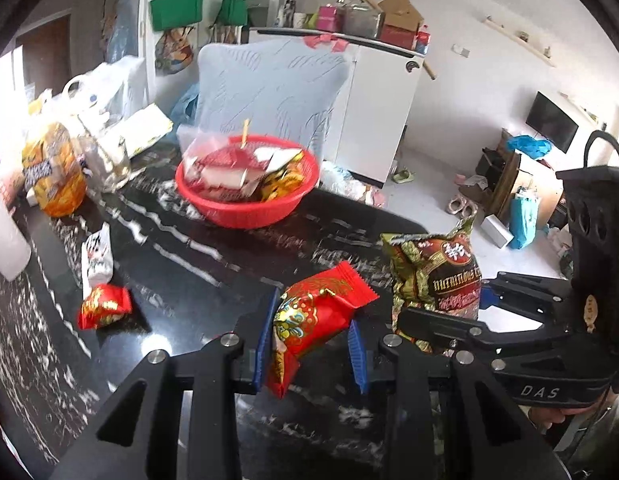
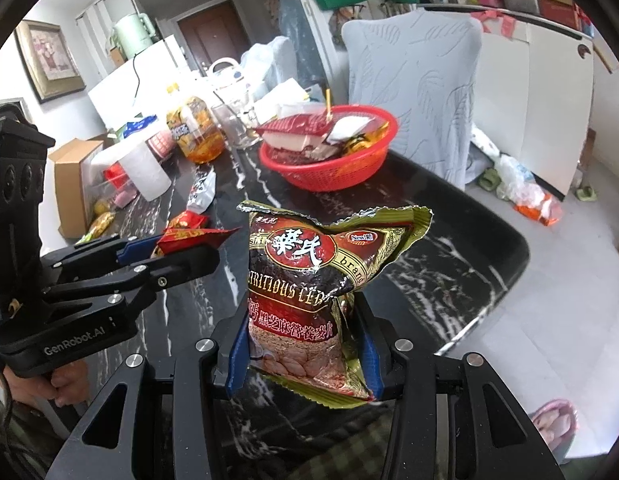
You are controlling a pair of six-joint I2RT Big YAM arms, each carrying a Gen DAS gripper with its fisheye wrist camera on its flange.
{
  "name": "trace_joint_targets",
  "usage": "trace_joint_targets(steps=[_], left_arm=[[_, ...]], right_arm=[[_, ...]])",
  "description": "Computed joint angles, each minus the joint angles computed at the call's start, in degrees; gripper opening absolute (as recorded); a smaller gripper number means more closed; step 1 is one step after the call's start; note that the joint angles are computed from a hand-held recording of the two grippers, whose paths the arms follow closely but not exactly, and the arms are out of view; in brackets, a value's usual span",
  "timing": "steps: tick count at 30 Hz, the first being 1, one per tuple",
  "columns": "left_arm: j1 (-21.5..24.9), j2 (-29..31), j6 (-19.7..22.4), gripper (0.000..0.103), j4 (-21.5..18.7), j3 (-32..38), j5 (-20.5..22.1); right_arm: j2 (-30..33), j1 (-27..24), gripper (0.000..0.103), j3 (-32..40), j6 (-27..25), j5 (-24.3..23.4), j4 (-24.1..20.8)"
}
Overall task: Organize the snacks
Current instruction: 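Carry the red packet and cereal bag with both grippers over the red basket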
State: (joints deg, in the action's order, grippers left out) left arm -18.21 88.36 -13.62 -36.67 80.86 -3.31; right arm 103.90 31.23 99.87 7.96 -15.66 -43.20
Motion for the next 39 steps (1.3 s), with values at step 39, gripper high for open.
trace_joint_targets(steps=[39], left_arm=[[5.29,28.62,1.78,0.032,-12.53,34.45,1.37]], right_arm=[[26.36,-5.67,0.045,41.91,-7.12,-2.36,-18.32]])
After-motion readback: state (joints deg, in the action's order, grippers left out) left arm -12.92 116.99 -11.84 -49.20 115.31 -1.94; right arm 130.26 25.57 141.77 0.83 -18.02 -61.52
